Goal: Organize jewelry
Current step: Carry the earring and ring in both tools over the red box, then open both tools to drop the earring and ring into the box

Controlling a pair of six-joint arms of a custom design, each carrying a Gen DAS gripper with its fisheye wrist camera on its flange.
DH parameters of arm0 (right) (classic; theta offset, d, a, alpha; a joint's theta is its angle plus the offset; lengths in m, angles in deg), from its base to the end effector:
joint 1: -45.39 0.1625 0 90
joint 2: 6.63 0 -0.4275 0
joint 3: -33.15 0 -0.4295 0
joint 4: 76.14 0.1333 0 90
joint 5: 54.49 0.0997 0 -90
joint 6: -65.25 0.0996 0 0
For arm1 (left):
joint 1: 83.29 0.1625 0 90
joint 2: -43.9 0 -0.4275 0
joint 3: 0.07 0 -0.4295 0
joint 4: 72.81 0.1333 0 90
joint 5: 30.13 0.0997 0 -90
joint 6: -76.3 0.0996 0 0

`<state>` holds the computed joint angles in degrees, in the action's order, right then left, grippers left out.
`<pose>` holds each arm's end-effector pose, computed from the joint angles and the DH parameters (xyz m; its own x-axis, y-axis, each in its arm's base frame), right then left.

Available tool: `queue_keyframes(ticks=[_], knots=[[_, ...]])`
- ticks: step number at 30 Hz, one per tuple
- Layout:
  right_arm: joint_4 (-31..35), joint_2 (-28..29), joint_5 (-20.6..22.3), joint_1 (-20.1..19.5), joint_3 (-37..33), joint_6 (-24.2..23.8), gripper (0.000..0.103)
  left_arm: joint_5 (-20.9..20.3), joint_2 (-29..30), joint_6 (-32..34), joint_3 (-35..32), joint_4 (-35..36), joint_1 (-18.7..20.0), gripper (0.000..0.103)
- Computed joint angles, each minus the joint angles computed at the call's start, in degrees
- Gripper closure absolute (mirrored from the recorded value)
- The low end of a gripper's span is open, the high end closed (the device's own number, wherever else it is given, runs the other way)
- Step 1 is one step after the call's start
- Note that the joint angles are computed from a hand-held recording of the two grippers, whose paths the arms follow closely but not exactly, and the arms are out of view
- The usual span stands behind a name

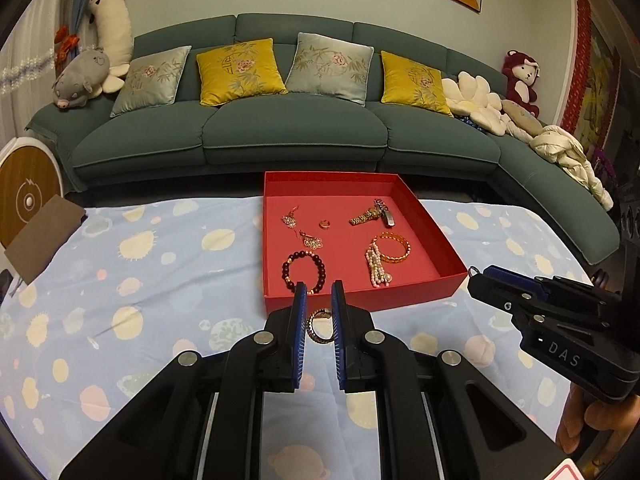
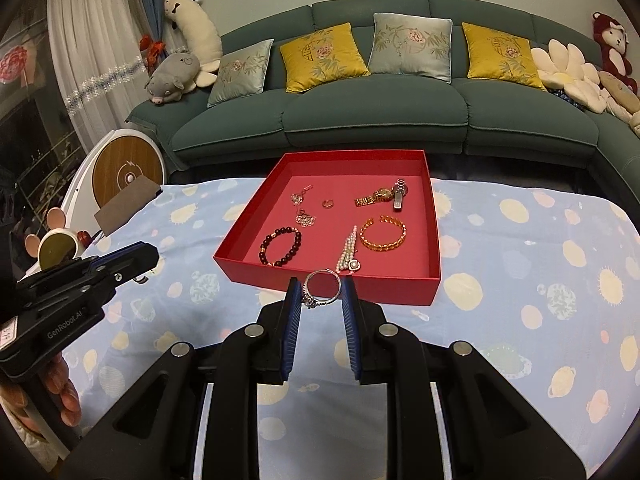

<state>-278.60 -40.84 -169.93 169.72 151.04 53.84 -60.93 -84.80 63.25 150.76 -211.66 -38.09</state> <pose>0.3745 -0.3879 -0.0549 -0.7475 -0.4750 0.4643 -0.6551 0.6425 -0.3974 -0.0156 -0.3263 0.3336 -0.7612 -0.0586 -0.6459 0.4696 0.6370 -0.6113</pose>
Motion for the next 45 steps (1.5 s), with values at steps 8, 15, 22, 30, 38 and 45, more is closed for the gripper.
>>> queue_keyframes(ticks=[8,15,22,30,38,45], knots=[[3.4,0.6,0.5,-1.3,-4.2,0.6,0.083,-1.4,16.1,13.0,-3.7,-22.0,6.2,0.093],[7.4,2.6,0.4,-2.5,-11.2,-1.5,0.083,-3.0,28.3,21.4,-9.7,-33.9,11.5,0.093],[9.0,5.5,1.4,-3.8,-18.1,-2.6,0.083,-4.1,37.4,26.7,-15.7,-41.4,15.5,0.093],[13.3,9.4,1.4,-5.2,-24.8,-3.0,0.083,-6.2,43.1,27.8,-21.4,-42.6,19.3,0.093],[16.9,11.9,2.0,-7.2,-28.7,0.0,0.083,-7.8,46.9,27.1,-25.4,-42.2,22.6,0.093],[19.1,13.2,2.6,-8.5,-30.6,0.5,0.083,-8.7,49.7,27.3,-28.0,-41.2,24.6,0.092]])
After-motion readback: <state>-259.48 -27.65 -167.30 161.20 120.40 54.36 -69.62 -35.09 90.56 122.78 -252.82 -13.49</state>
